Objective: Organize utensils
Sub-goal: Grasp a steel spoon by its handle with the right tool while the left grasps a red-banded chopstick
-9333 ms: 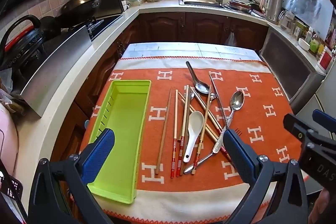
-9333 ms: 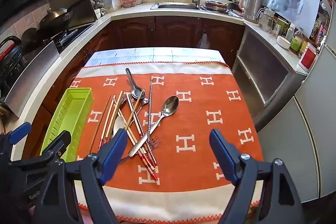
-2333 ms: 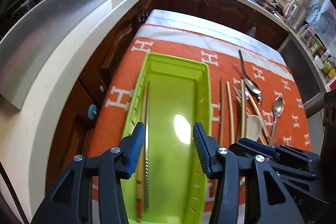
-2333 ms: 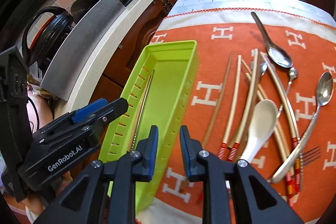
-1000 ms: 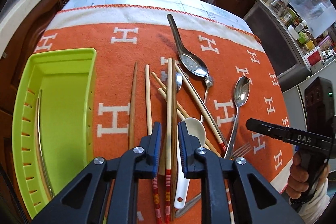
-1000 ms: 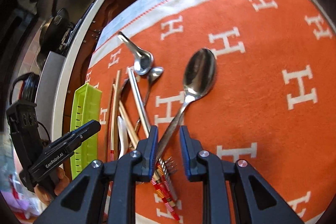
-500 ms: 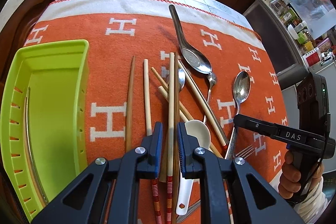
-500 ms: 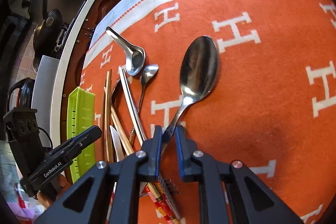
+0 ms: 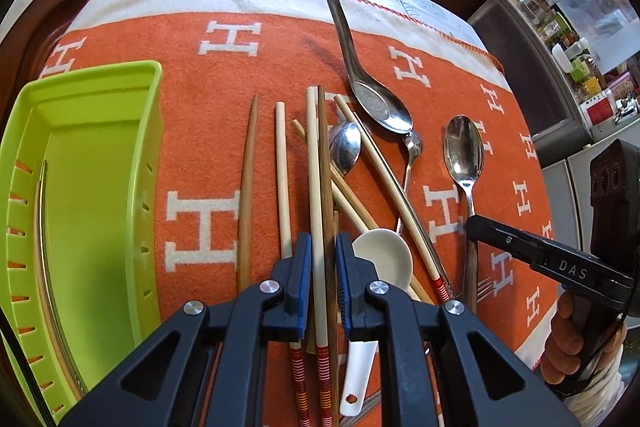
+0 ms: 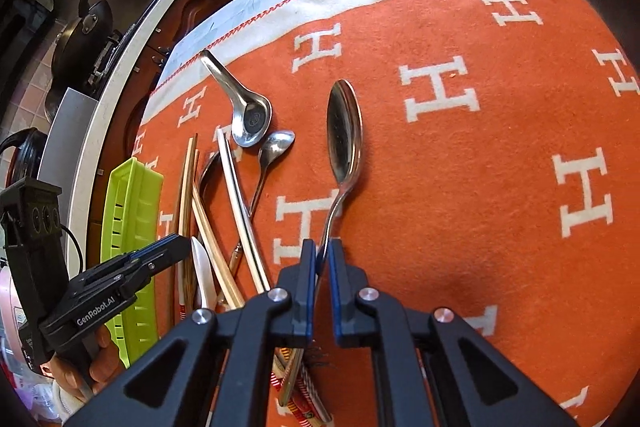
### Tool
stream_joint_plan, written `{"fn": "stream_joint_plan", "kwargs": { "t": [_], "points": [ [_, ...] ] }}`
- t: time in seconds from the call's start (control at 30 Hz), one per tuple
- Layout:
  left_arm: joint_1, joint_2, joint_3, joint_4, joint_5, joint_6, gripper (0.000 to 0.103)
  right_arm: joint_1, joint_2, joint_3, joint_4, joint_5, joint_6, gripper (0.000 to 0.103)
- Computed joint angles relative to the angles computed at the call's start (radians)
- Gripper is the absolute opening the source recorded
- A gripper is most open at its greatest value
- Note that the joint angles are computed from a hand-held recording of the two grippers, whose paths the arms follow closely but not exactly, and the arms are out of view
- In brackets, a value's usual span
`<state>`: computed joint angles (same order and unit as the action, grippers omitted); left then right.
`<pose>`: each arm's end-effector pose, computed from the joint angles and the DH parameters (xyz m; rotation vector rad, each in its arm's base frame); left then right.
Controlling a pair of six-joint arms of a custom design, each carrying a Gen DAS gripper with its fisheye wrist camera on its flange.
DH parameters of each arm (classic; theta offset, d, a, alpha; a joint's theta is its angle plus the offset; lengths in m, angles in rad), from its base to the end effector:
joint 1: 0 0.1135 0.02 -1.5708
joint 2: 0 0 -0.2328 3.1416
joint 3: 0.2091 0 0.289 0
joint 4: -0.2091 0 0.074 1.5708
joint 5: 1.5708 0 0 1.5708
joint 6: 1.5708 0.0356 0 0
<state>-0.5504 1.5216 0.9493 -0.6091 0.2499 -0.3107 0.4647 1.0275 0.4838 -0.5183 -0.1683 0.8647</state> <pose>0.2680 -0.1748 0.1430 0.4093 2.8102 -0.5577 0.1992 0.1065 0.1226 0.4917 2.7318 0.6293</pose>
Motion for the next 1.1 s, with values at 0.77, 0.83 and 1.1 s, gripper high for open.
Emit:
{"fn": "stream_joint_plan", "kwargs": {
  "t": [0.77, 0.83, 1.1],
  "points": [
    [0.042, -0.054, -0.053, -0.015, 0.003, -0.003, 0.01, -0.001, -0.004, -0.008, 0.011, -0.011, 0.003, 0.006],
    [0.031, -0.054, -0.054, -0.008, -0.006, -0.004, 0.009, 0.001, -0.004, -0.009, 0.013, -0.009, 0.004, 0.006],
    [-0.036, -0.02, -0.022, -0.017, -0.079, -0.004, 0.009, 0.018, 0.02, 0.015, -0.005, 0.013, 0.008, 0.006]
  ]
}}
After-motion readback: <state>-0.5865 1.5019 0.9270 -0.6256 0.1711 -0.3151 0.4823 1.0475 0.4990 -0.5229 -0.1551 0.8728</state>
